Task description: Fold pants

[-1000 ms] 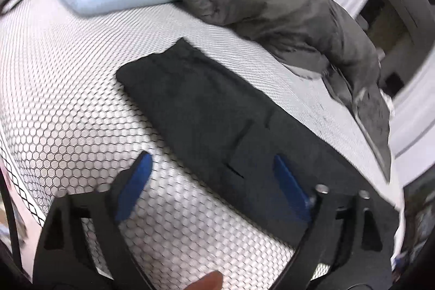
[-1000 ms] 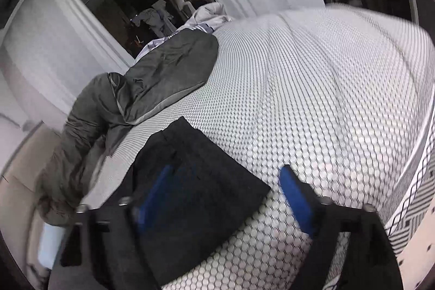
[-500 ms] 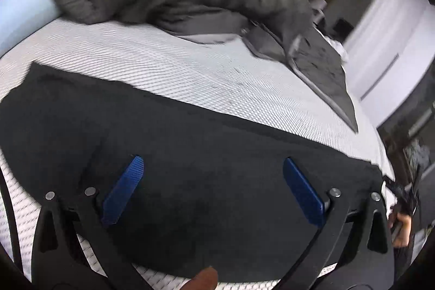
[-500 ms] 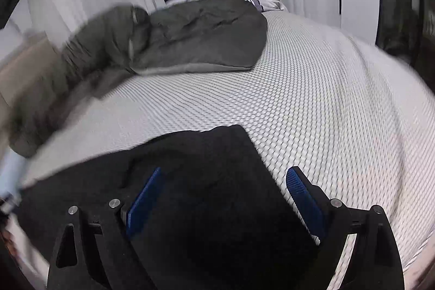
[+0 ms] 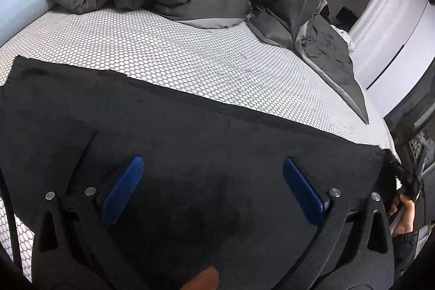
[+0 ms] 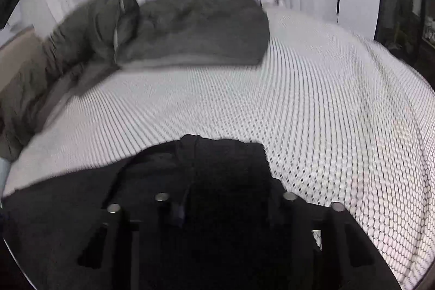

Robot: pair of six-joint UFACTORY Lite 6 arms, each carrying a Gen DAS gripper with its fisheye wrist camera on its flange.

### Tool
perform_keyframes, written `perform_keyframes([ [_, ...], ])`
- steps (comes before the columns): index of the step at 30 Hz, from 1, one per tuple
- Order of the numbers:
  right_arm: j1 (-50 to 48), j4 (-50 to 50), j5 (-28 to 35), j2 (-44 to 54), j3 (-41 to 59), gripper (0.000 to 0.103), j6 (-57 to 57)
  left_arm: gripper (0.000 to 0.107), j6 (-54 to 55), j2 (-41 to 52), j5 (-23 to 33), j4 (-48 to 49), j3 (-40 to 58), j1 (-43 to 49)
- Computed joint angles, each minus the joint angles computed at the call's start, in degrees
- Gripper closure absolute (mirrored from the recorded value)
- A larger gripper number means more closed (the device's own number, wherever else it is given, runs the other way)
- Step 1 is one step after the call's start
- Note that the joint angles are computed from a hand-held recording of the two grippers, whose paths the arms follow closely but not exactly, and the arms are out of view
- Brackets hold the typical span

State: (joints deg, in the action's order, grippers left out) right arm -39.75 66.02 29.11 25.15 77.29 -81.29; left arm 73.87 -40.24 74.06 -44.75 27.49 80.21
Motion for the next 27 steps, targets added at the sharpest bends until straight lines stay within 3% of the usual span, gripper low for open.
perform_keyframes([
  [3,0.37,2.8,-2.99,-0.15,0.74,0.061,2.12,0.005,0.47,3.6,-3.65,0.36,0.92,-0.21],
  [5,2.08,-3.98,-8.34,2.94,3.02,0.04,10.03,0.005,0.64,6.32,-5.85,0.92,1.81,-0.26],
  [6,2.24,-9.34,-8.66,4.26,4.23,0.035,15.61,0.005,1.14,6.95,-6.14,1.38,2.05,0.46],
  [8,1.17,-12.87,-6.25,5.25,5.62,0.03,19.93,0.005,2.92,9.18,-6.92,2.0,3.78,1.7],
  [11,-2.08,-4.82,-3.26,-0.91,0.1,0.012,11.54,0.005,8.11,13.23,-8.5,1.92,9.39,4.57],
  [13,-4.92,0.15,-0.41,-6.24,-5.48,0.01,5.39,0.005,11.74,18.02,-10.13,1.3,14.72,6.16],
  [17,-7.46,-4.67,5.37,-10.73,-9.47,0.009,8.17,0.006,11.85,33.43,-17.8,3.79,29.49,3.92],
  [20,-6.95,-3.03,5.37,-14.76,-12.46,0.009,3.68,0.009,5.36,45.39,-24.04,10.77,40.34,-1.88],
  [23,-6.38,-0.78,6.17,-17.64,-15.4,0.009,1.96,0.012,-3.64,54.86,-26.41,19.72,48.06,-7.03],
  [26,-4.63,-1.07,5.19,-17.88,-15.6,0.009,3.7,0.027,-14.45,60.65,-32.11,28.54,51.11,-12.0],
  [27,-3.74,-1.17,4.47,-17.93,-15.8,0.009,3.93,0.046,-14.94,61.11,-34.04,28.83,50.89,-12.77],
])
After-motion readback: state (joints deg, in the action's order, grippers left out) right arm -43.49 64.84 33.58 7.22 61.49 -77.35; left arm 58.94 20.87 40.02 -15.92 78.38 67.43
